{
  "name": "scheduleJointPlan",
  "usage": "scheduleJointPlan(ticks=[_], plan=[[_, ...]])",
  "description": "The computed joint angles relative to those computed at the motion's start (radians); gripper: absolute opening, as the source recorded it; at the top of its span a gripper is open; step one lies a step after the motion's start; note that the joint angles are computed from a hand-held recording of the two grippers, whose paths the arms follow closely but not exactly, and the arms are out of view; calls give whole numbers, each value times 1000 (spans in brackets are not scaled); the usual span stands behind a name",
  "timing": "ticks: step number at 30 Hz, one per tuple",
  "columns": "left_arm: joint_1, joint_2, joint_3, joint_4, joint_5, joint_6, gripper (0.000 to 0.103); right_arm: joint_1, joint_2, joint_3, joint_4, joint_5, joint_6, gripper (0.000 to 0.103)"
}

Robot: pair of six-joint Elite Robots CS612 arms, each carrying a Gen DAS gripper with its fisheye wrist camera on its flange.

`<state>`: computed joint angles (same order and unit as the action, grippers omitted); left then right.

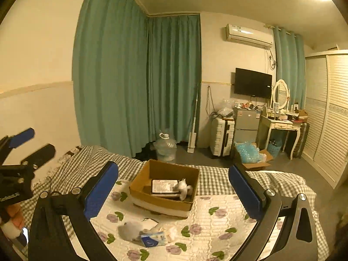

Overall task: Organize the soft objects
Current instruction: 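Grasp the blue tissue packet with the right gripper while the left grasps the white glove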

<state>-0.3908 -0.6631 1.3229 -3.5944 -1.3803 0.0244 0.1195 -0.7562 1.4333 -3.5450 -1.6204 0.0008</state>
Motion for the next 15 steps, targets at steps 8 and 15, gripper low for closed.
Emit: scheduleJointPlan(ticks=[8,15], plan=[[21,95,-77,113,-52,-86,94,14,139,-80,47,37,-64,102],[20,190,-186,275,-75,-47,94,13,230,-151,252,58,-99,102]])
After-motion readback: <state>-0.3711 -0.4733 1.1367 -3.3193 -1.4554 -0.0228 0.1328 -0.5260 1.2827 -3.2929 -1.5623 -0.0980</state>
